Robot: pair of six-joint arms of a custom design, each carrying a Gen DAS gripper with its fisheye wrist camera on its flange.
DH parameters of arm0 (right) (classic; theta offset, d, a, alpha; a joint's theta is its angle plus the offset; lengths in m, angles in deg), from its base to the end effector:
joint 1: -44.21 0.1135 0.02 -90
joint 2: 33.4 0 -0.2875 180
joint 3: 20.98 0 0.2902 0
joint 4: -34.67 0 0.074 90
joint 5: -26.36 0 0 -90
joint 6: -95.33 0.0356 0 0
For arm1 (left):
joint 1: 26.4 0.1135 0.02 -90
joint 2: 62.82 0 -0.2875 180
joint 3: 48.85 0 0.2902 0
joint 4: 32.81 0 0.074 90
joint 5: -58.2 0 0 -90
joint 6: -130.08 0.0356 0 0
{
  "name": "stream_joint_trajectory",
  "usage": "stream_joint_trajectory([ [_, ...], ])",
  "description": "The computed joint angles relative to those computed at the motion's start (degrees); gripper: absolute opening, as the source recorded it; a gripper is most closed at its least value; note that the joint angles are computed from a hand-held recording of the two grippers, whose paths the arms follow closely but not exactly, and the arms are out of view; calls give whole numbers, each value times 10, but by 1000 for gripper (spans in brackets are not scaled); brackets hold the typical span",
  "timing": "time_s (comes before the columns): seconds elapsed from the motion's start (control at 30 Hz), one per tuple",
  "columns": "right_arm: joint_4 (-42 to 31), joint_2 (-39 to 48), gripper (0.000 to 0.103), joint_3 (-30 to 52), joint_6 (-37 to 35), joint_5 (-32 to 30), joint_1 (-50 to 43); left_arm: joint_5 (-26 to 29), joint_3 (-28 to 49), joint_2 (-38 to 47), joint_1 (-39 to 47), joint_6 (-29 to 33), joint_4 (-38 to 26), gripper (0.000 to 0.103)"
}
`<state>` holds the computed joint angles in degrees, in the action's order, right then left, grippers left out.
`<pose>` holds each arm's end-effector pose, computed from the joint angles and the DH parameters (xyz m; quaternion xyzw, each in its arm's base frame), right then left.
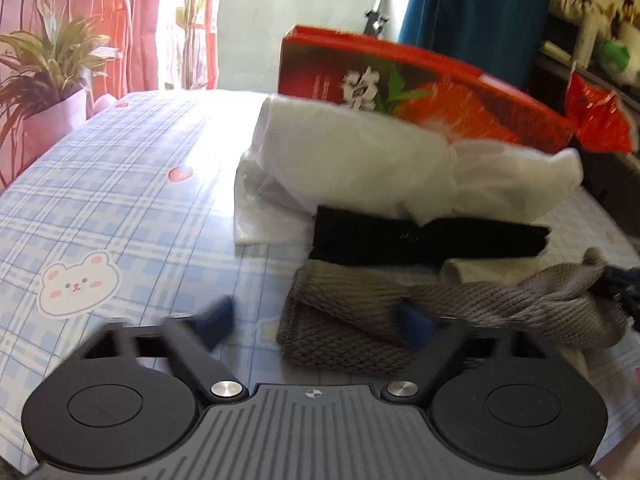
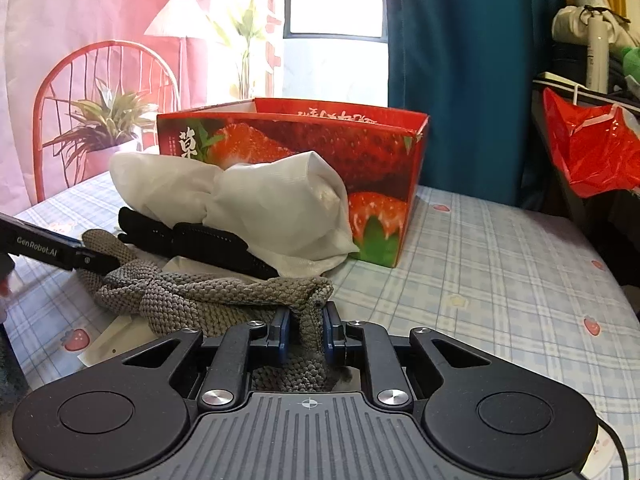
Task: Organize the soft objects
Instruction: 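Lift the grey knit cloth and carry it over the red box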
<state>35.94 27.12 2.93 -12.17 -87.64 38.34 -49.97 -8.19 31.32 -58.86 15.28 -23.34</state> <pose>0.1988 -0.0059 0.1291 -0.1830 0.8548 0.0899 0.4772 0.2515 -0.1468 0.0921 -0.0008 0.9111 -0.0573 0.4082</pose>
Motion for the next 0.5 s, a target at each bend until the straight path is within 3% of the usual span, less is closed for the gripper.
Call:
stream_joint_trajectory([
  [0.03, 1, -3, 15, -3, 1, 1, 1, 18, -3, -4, 4, 6, 4, 48],
  [0.2, 16, -26, 15, -17, 1, 9, 10, 16, -10, -17, -14, 27, 17, 26],
  [0.5, 9, -105, 15, -26, 18, -36, -16, -42, -49, -100, -52, 42, 38, 24],
])
